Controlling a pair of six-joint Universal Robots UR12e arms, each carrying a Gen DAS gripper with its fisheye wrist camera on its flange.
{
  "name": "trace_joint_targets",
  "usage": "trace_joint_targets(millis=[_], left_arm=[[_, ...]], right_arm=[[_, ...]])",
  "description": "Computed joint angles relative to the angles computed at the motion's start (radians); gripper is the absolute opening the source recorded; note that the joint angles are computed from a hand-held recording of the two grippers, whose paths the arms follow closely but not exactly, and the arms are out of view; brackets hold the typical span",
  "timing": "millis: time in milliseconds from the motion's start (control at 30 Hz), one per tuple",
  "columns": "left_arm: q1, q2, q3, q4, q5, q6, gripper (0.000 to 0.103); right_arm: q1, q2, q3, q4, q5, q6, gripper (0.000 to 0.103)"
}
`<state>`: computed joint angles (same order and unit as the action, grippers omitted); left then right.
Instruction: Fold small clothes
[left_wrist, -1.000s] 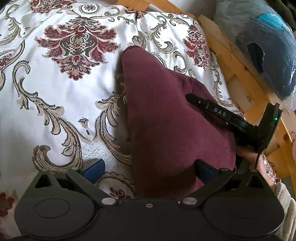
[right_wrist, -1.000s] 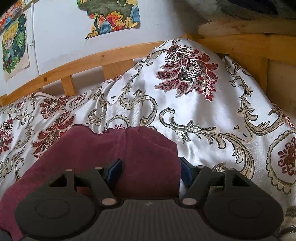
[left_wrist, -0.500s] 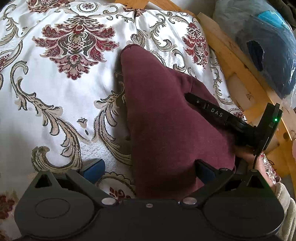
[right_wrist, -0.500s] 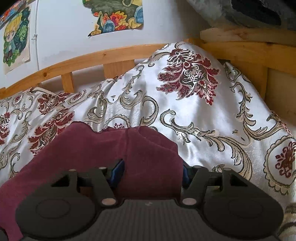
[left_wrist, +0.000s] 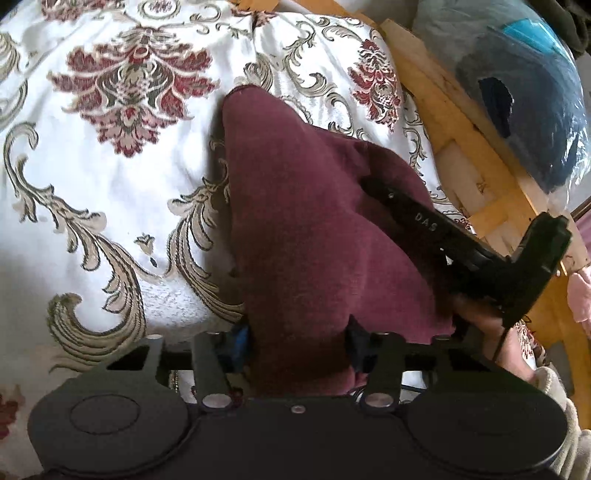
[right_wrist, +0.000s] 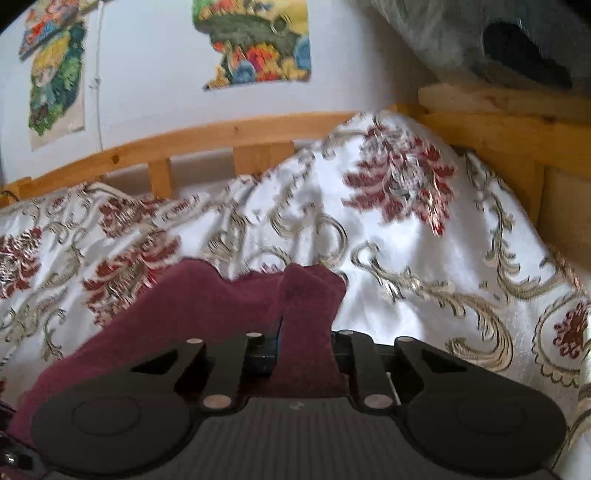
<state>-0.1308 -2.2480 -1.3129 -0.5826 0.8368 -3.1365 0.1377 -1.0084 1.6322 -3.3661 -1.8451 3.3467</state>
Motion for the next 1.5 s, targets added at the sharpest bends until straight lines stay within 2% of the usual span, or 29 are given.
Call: trace_joint_targets(millis=[67, 200, 333, 467, 567, 700, 800, 900, 967, 1033, 1133, 1200, 1267, 1400, 1500], left_arm=[[0.001, 0.009, -0.008, 0.011, 0.010, 0.016, 0.047], [0.012, 0.034, -0.043, 0.052, 0.023, 0.050, 0.046], [0.034, 0.059, -0.090, 0.124, 0.043, 0.043, 0.046], [0.058, 0.070, -0.100, 0.201, 0.089, 0.012, 0.046], [0.078, 0.062, -0.075, 0.236, 0.117, -0.026, 0.046], [0.097, 0.036, -0.023, 0.267, 0.167, -0.044, 0.046], [0.104, 0.003, 0.018, 0.283, 0.188, -0.076, 0.046], [0.103, -0.027, 0.052, 0.248, 0.211, -0.120, 0.046], [0.100, -0.038, 0.064, 0.213, 0.233, -0.130, 0.047], [0.099, -0.043, 0.061, 0.227, 0.242, -0.139, 0.048], [0.098, -0.041, 0.050, 0.248, 0.239, -0.143, 0.050], [0.098, -0.039, 0.049, 0.240, 0.242, -0.148, 0.052], [0.099, -0.036, 0.048, 0.228, 0.240, -0.170, 0.054], [0.100, -0.035, 0.057, 0.207, 0.235, -0.239, 0.057], [0.096, -0.035, 0.065, 0.193, 0.243, -0.251, 0.060]], right_arm=[[0.010, -0.003, 0.000, -0.030, -0.004, -0.015, 0.018], [0.024, -0.007, -0.004, -0.085, 0.038, -0.025, 0.018], [0.044, 0.013, -0.044, -0.119, 0.065, -0.054, 0.017], [0.065, 0.057, -0.140, -0.099, 0.095, -0.103, 0.017], [0.073, 0.105, -0.239, -0.078, 0.122, -0.073, 0.017], [0.074, 0.172, -0.370, -0.022, 0.144, -0.021, 0.017], [0.073, 0.221, -0.464, 0.059, 0.137, 0.016, 0.017], [0.069, 0.257, -0.532, 0.177, 0.129, 0.066, 0.017], [0.071, 0.273, -0.561, 0.247, 0.109, 0.060, 0.016], [0.072, 0.282, -0.573, 0.283, 0.085, 0.063, 0.016], [0.067, 0.277, -0.562, 0.293, 0.077, 0.118, 0.018], [0.069, 0.274, -0.555, 0.301, 0.060, 0.109, 0.020], [0.073, 0.271, -0.548, 0.306, 0.037, 0.087, 0.028], [0.082, 0.263, -0.538, 0.316, -0.006, 0.046, 0.036], [0.088, 0.252, -0.528, 0.326, -0.034, 0.020, 0.045]])
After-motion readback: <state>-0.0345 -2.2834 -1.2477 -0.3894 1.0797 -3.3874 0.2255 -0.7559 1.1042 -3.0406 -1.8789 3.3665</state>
